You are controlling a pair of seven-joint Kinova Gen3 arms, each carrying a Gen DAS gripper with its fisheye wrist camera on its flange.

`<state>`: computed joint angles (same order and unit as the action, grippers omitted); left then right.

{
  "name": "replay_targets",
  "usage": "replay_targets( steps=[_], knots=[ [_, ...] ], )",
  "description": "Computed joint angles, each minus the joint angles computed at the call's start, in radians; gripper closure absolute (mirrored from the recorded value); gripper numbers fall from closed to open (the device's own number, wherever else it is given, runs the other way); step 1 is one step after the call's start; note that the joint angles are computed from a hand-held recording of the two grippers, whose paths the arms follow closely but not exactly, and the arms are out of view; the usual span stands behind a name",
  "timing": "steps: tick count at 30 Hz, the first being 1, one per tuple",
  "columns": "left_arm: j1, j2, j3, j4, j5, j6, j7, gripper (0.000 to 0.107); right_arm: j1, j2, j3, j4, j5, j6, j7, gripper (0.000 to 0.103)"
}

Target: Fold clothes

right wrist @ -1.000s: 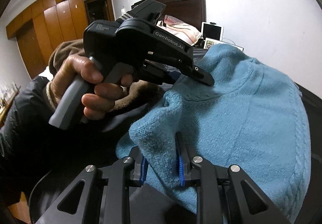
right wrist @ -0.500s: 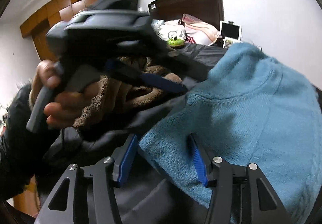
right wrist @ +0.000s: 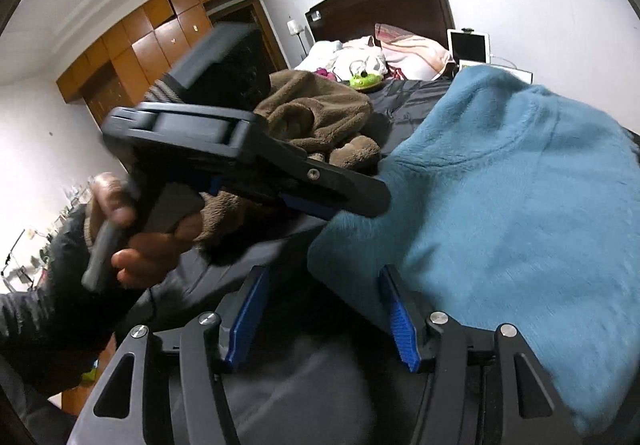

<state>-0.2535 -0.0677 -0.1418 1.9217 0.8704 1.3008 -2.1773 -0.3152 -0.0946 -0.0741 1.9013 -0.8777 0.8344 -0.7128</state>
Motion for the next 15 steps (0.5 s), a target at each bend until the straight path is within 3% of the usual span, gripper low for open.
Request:
replay_targets(
  steps=[4, 8, 12, 15],
  knots=[
    [0.023, -0.031, 0.025, -0.012, -0.093, -0.076, 0.091, 0.036, 0.042, -0.115, 0.066, 0.058, 0.006, 0.019, 0.017, 0.044],
    [0.038, -0.059, 0.015, -0.008, -0.101, -0.093, 0.112, 0.036, 0.091, -0.191, 0.138, 0.093, 0.08, 0.019, -0.047, 0.042],
    [0.091, -0.135, 0.038, -0.013, -0.14, -0.159, 0.145, 0.036, 0.125, -0.206, 0.151, 0.102, 0.182, 0.002, -0.148, 0.042],
    [0.149, -0.181, 0.063, -0.018, -0.168, -0.21, 0.161, 0.036, 0.135, -0.2, 0.107, 0.099, 0.276, -0.032, -0.248, 0.042]
  ],
)
